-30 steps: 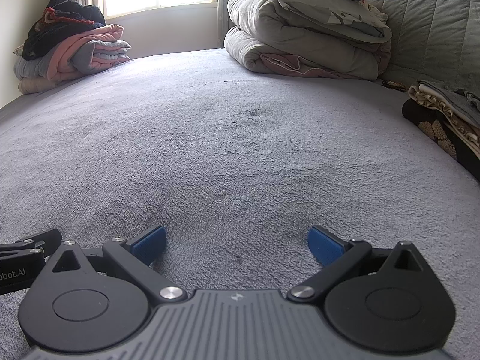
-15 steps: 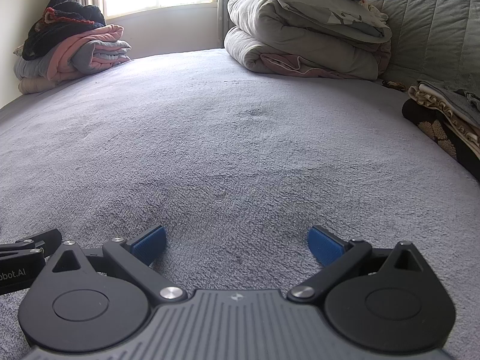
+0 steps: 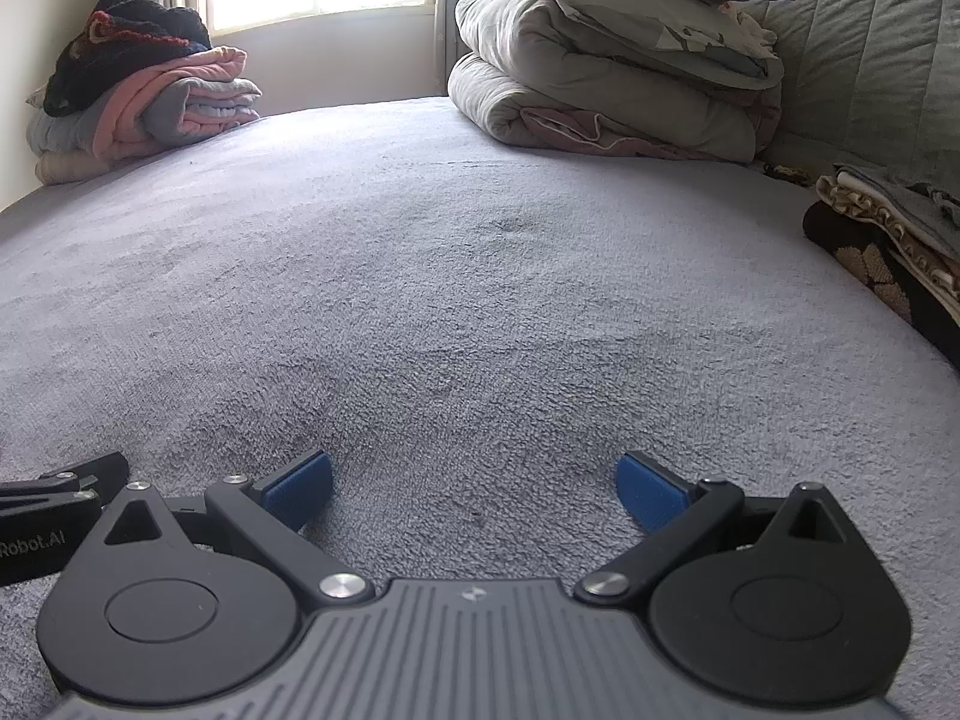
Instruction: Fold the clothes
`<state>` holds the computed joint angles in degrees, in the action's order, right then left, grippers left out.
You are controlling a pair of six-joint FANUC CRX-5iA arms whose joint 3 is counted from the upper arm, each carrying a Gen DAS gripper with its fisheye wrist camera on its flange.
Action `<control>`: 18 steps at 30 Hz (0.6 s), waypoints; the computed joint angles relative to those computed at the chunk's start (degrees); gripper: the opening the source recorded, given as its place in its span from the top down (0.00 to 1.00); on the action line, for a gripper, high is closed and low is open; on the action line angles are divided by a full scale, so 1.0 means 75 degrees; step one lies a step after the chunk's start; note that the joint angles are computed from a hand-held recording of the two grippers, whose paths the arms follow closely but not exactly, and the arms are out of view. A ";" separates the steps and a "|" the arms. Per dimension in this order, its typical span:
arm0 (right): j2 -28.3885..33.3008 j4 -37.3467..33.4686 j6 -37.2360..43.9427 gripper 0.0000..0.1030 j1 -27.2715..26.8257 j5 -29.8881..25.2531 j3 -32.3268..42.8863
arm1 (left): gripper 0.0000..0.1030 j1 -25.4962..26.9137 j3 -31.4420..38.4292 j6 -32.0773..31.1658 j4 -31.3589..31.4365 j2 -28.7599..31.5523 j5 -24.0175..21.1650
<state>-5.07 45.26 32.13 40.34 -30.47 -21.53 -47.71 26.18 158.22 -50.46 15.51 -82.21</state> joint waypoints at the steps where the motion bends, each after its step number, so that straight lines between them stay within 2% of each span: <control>1: 0.0000 0.0009 -0.0012 0.00 0.0007 -0.0005 -0.0001 | 0.00 0.0009 -0.0022 0.0026 0.0015 -0.0018 0.0024; 18: 0.0015 0.0131 -0.0081 0.00 0.0046 -0.0069 -0.0012 | 0.00 0.0007 -0.0039 0.0059 0.0014 -0.0024 0.0045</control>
<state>-4.95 46.24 31.52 40.68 -30.98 -21.62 -47.66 25.88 158.67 -50.35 15.33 -81.87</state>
